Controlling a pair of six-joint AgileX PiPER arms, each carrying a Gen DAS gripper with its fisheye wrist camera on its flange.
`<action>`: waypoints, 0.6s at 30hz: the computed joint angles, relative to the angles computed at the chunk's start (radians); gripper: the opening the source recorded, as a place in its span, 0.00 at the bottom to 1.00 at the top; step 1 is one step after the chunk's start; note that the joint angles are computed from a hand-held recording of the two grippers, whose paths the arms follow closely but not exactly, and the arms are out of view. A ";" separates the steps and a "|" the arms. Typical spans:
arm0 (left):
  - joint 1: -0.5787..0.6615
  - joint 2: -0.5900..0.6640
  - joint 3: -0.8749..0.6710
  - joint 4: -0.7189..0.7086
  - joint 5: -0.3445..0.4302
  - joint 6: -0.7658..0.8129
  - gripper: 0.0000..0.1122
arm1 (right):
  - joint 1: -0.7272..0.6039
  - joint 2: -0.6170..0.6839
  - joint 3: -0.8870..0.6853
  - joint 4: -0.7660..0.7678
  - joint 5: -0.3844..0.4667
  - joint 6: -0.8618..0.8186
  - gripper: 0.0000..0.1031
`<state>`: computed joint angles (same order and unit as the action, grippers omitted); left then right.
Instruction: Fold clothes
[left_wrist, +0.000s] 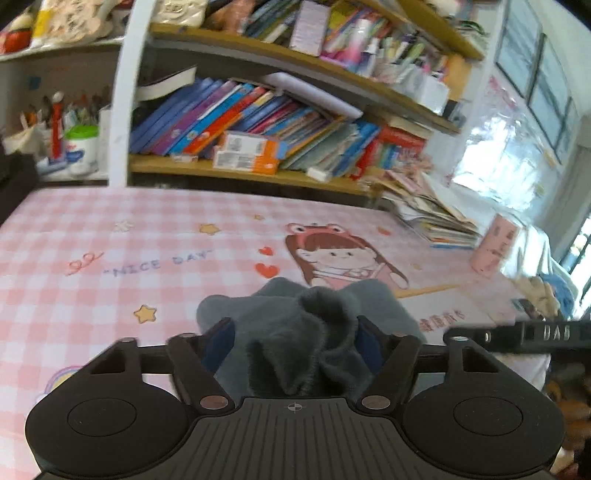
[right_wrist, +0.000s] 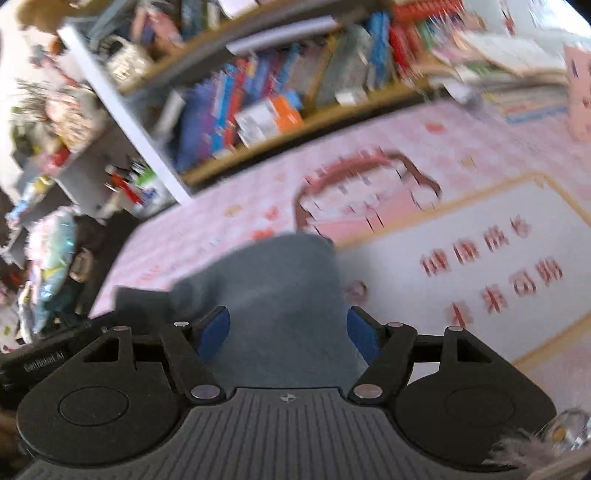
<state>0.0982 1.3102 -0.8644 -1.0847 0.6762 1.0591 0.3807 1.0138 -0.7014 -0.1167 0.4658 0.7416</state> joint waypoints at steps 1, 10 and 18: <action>0.022 0.025 -0.020 0.006 0.045 -0.023 0.13 | 0.004 0.017 -0.003 0.005 0.004 -0.002 0.67; 0.255 0.041 -0.009 -0.204 0.269 0.005 0.10 | 0.006 0.084 -0.021 0.112 -0.010 -0.138 0.66; 0.251 0.111 0.014 -0.044 0.168 -0.182 0.25 | -0.015 0.165 -0.057 0.211 0.019 -0.266 0.66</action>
<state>0.3494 1.4214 -0.8503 -1.1282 0.8437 0.8771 0.3659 1.1793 -0.7587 0.0941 0.4853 0.4751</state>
